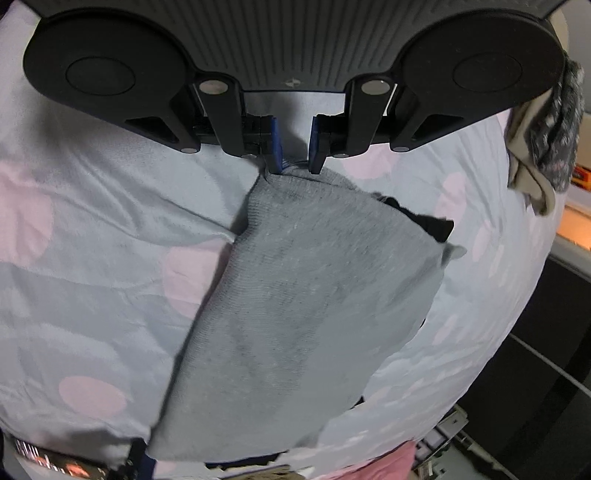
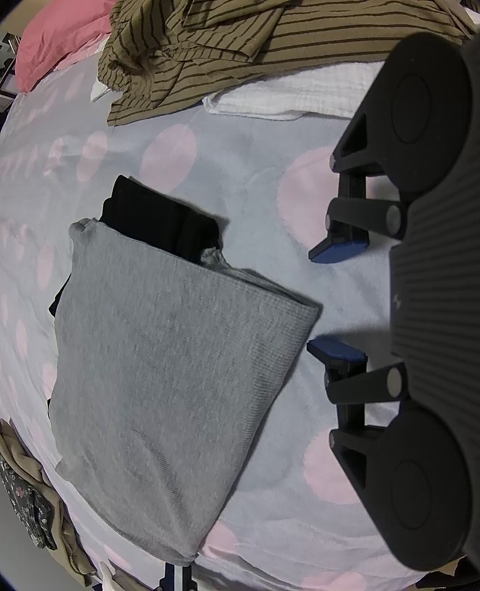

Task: Fold clothes

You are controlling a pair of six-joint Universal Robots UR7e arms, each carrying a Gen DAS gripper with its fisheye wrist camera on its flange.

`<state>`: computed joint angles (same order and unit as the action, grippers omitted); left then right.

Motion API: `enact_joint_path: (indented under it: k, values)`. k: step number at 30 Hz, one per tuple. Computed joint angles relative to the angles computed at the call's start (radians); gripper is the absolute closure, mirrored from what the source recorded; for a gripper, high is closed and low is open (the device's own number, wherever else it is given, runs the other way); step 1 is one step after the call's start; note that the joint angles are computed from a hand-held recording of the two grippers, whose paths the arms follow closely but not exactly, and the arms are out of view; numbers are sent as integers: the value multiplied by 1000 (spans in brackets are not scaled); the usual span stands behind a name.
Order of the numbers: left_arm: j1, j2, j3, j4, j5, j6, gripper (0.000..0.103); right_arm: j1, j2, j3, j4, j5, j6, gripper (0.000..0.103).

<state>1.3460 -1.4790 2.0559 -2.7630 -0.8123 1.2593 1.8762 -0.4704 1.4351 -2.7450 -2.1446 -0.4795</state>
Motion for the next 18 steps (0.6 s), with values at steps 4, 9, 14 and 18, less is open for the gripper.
enact_joint_path:
  k: [4,9,14,18]
  values:
    - [-5,18,15,-33,27,10,92,1,4,-1,-1,-4,-6,52]
    - [-12,6,21,-35,28,-50,101,3,8,-5,-2,-8,-15,52]
    - [4,-41,-25,82,-14,-313,103,3,2,2,-9,-12,-15,52]
    - [42,-73,-96,210,-30,-616,103,2,-2,1,-4,-17,-6,52]
